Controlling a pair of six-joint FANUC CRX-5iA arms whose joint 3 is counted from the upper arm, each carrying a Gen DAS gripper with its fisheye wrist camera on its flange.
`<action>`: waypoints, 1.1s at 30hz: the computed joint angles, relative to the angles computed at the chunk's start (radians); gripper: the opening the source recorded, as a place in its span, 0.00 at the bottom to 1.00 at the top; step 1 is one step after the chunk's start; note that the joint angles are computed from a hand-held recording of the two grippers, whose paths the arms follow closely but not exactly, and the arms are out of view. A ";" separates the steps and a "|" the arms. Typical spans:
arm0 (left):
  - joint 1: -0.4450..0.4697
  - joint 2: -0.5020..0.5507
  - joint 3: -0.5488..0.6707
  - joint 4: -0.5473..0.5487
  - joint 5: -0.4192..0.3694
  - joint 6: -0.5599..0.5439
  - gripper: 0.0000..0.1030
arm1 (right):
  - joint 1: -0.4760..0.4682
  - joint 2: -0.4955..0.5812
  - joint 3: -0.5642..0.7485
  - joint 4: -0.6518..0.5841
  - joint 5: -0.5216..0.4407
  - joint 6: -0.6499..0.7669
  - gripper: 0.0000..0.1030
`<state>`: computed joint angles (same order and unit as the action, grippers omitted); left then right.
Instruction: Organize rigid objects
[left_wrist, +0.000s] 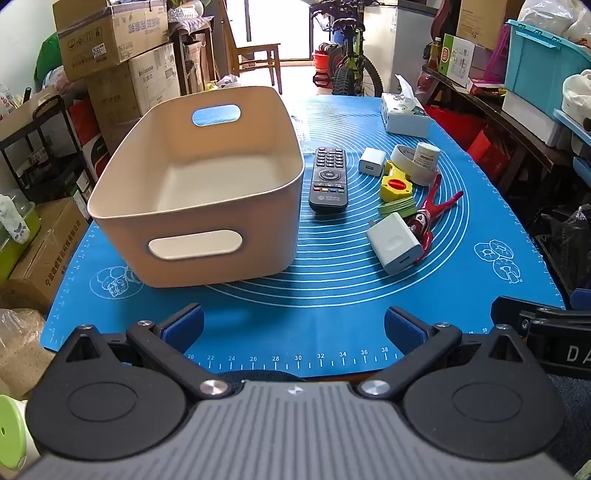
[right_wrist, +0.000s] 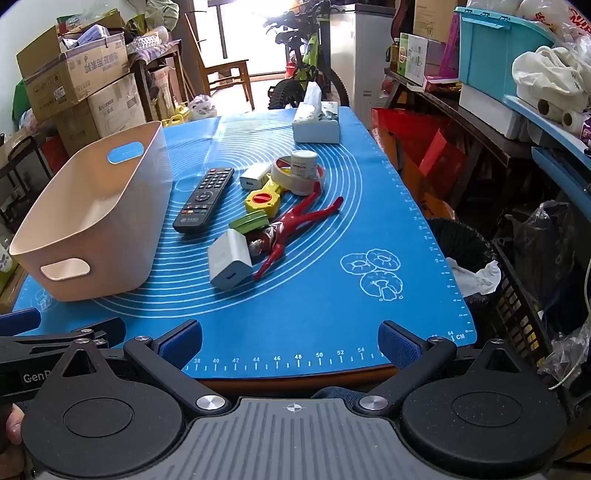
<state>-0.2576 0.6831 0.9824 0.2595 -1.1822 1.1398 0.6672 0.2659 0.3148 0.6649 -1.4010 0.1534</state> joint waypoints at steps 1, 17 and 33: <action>0.000 0.000 0.001 -0.001 -0.001 0.001 1.00 | 0.000 0.000 0.000 -0.002 0.001 0.000 0.98; -0.003 0.003 0.007 -0.005 -0.011 0.002 1.00 | 0.000 -0.002 -0.006 0.002 0.006 -0.005 0.98; -0.002 0.008 0.019 -0.011 -0.018 0.001 1.00 | -0.002 -0.005 -0.010 0.002 0.009 -0.007 0.98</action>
<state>-0.2599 0.6909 1.0018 0.2487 -1.1999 1.1409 0.6657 0.2609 0.3046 0.6671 -1.3916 0.1468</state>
